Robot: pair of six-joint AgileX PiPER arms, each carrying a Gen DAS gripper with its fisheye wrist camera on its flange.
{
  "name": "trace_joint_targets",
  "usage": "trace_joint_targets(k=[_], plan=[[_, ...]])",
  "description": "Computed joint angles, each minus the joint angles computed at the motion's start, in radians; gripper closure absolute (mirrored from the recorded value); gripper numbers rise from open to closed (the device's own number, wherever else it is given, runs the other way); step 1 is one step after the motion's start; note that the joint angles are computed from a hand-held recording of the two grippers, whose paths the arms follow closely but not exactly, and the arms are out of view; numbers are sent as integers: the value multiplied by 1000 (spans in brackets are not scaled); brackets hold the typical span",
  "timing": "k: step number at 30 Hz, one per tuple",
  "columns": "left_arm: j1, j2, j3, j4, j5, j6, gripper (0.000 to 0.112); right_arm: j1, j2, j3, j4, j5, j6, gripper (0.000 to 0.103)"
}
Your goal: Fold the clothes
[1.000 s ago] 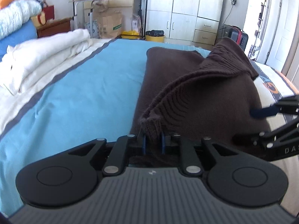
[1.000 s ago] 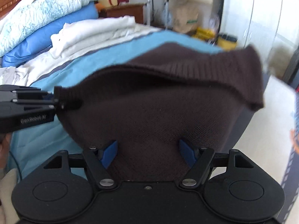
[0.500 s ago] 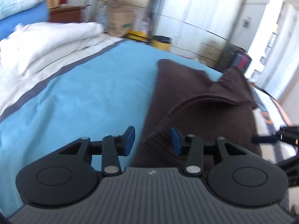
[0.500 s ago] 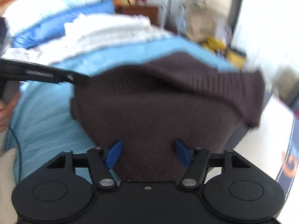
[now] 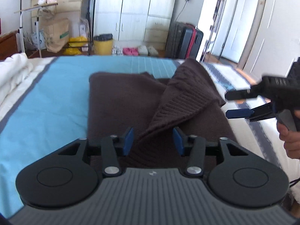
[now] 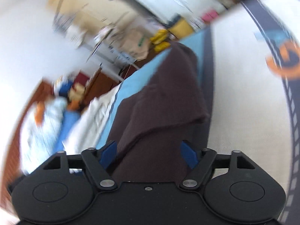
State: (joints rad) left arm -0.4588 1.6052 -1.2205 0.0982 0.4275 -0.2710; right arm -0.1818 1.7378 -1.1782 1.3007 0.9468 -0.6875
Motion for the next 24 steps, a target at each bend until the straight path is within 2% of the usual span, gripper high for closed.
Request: trace_joint_targets(k=[2, 3, 6, 8, 9, 10, 11, 12, 14, 17, 21, 22, 24], plan=[[-49, 91, -128, 120, 132, 13, 66, -21, 59, 8, 64, 24, 8, 20], [-66, 121, -166, 177, 160, 25, 66, -28, 71, 23, 94, 15, 0, 20], [-45, 150, -182, 165, 121, 26, 69, -21, 75, 65, 205, -47, -95, 20], [12, 147, -159, -2, 80, 59, 79, -1, 71, 86, 306, -94, -212, 25], [38, 140, -138, -102, 56, 105, 94, 8, 71, 90, 354, -96, -287, 44], [55, 134, -119, -170, 37, 118, 101, 17, 74, 80, 372, -91, -341, 69], [60, 121, -99, -198, 19, 153, 105, 33, 73, 68, 364, -100, -377, 83], [55, 108, -78, -186, -4, 151, 105, 52, 60, 61, 344, -120, -399, 88], [32, 81, -40, -81, -42, 68, 106, 88, 29, 49, 331, -157, -428, 89], [40, 16, 10, -56, -79, -8, 106, 120, 28, -120, 147, -148, -282, 90], [75, -79, 115, -103, -108, -28, 106, 212, 118, -498, -111, -105, -53, 90], [88, -102, 139, -139, -111, -6, 106, 217, 163, -598, -142, -66, -4, 90], [138, -100, 157, -315, -94, 131, 105, 280, 266, -792, -306, -48, 144, 90]])
